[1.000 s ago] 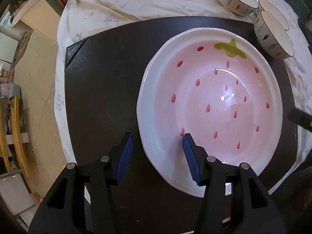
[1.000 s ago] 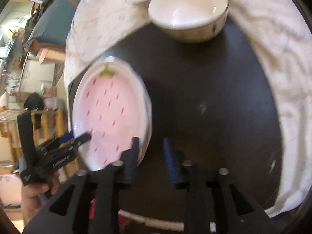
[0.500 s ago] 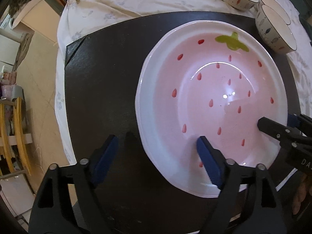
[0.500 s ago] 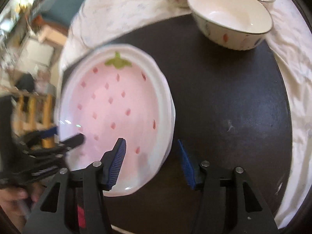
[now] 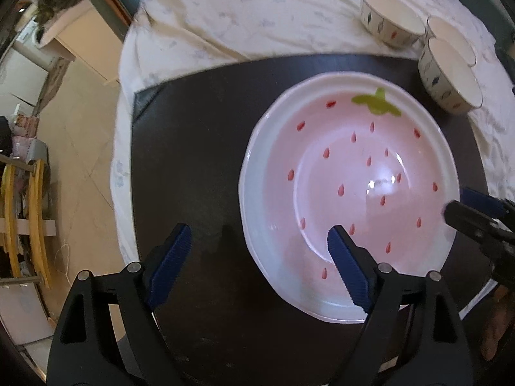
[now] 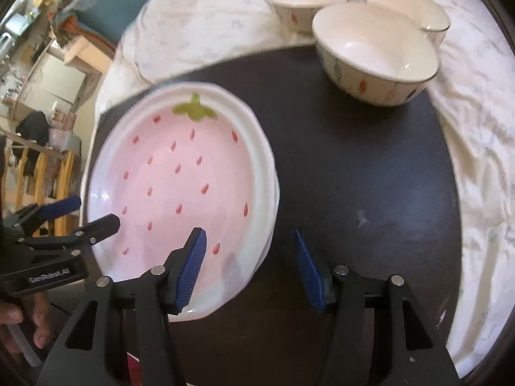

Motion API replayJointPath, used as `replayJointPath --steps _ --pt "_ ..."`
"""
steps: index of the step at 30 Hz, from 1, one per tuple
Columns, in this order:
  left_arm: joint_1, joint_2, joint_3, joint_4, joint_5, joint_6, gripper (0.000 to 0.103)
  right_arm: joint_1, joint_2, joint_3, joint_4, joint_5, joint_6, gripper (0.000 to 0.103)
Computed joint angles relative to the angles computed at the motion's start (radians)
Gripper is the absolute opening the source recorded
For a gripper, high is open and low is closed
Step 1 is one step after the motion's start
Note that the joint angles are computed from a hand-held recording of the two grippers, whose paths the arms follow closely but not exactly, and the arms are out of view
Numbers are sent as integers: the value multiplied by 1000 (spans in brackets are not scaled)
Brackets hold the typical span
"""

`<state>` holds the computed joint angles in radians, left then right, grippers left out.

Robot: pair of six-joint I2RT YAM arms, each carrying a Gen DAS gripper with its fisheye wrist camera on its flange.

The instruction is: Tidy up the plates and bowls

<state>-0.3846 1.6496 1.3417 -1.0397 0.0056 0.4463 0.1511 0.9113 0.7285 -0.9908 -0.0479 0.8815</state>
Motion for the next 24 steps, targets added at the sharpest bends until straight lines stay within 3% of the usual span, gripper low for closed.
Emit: replayJointPath --steps 2,4,11,16,22,24 --pt "6 -36 -12 10 13 -12 84 -9 -70 0 -20 3 13 83" --pt "25 -78 -10 20 47 -38 84 15 -117 16 -55 55 54 90" --pt "79 -174 -41 63 135 -92 84 -10 -215 61 -137 62 94 90" --pt "64 -193 -38 73 138 -131 84 4 -234 182 -242 157 115 89" --pt "10 -203 13 58 147 -230 84 -270 -185 298 -300 69 -128 89" --pt "-24 -207 20 65 135 -246 84 -331 -161 319 -319 93 -188 89"
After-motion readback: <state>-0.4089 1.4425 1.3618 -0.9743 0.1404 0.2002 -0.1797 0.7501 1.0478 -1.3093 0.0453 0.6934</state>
